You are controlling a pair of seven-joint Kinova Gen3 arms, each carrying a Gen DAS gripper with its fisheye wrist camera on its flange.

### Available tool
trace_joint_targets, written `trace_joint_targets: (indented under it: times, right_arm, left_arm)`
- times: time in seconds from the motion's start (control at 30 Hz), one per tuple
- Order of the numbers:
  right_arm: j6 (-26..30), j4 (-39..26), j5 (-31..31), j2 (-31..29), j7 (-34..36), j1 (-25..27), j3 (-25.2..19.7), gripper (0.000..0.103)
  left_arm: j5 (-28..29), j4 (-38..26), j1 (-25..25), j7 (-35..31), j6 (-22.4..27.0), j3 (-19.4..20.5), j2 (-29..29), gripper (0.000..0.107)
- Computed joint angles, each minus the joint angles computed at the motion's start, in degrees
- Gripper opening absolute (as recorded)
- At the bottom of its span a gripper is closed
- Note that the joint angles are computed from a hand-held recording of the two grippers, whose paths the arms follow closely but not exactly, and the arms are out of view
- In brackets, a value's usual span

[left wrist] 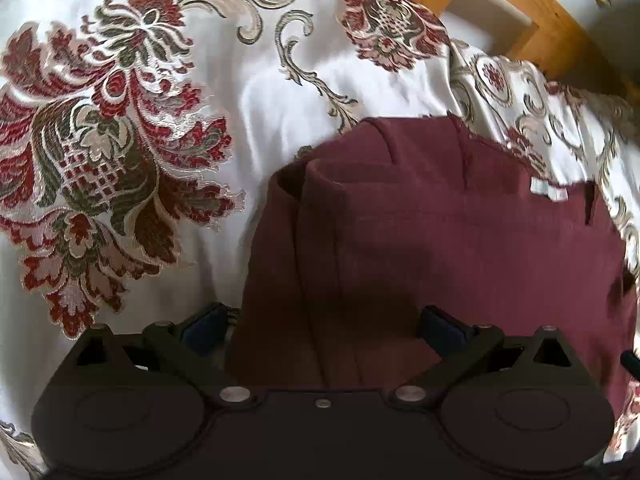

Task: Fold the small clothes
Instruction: 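Grasp one side edge of the folded shirt with the left gripper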

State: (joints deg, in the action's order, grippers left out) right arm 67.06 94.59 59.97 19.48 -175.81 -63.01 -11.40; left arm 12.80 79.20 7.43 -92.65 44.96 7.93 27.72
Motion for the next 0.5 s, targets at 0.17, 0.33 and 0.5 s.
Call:
trace_joint_targets:
  times: [0.17,0.33,0.5]
  right_arm:
    - [-1.84,-0.14,-3.69,-0.5,-0.15,1.65,-0.11,0.103]
    - [-5.99,1.26,-7.15,-1.82,-1.81,3.95,0.08,0.103]
    - [-8.86,2.84,-8.1,-2.78,-4.12,5.07,0.31,0.103]
  left_arm:
    - [1.69,1.47,-1.42,-0.35,0.78,0.39,-1.06,0.102]
    - [10.0,4.32,-6.74,-4.62,1.89,3.27,-2.05,0.093]
    - [12.59,7.21,-6.74,-5.3,-0.51,2.02,-3.77,0.068]
